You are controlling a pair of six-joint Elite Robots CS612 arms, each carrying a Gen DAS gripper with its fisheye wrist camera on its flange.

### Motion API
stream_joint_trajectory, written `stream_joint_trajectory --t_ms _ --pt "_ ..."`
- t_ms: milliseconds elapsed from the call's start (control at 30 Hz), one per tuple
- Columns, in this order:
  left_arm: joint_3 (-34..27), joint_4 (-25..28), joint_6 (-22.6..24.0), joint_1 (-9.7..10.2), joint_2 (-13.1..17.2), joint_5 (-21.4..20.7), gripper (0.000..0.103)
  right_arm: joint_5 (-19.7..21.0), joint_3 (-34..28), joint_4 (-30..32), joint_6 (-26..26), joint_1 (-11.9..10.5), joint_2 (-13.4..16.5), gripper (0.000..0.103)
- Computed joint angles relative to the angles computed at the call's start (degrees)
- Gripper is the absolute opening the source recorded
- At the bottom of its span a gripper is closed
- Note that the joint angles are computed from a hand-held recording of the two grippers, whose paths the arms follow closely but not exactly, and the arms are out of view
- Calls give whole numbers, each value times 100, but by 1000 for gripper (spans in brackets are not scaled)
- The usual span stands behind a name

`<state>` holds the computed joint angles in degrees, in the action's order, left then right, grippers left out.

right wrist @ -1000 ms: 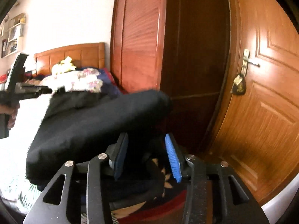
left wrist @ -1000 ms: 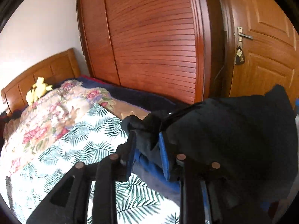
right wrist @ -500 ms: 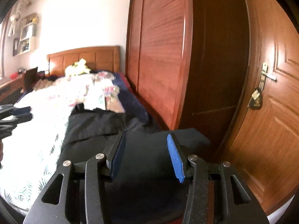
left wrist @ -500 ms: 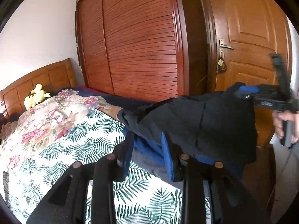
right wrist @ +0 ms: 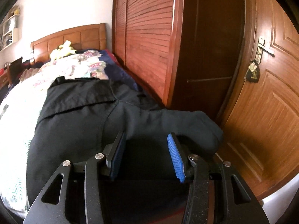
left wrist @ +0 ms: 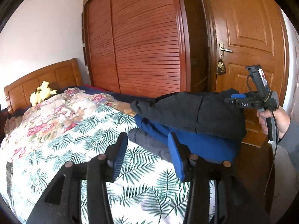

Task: Fold large clothes
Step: 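Open both grippers and withdraw from the coat on the pile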

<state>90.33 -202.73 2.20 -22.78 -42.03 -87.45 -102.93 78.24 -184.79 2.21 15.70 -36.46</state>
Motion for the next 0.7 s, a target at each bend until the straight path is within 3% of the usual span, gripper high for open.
stream_joint_trajectory --t_ms 67,167,267,467,700 --pt "158 -74 -111 34 -61 4 46 -110 85 -179 -21 72 -58 51" --pt "436 -84 -319 37 -179 349 47 -72 209 -485 -43 173 -143 60" --pt "714 -213 -589 115 -279 387 47 105 307 -729 -125 328 -199 69" --pt "1362 -505 -1063 201 -505 913 47 537 230 -981 -239 746 -100 84" --pt "2069 -886 -1407 296 -756 1534 47 916 -23 -967 -96 1204 180 86"
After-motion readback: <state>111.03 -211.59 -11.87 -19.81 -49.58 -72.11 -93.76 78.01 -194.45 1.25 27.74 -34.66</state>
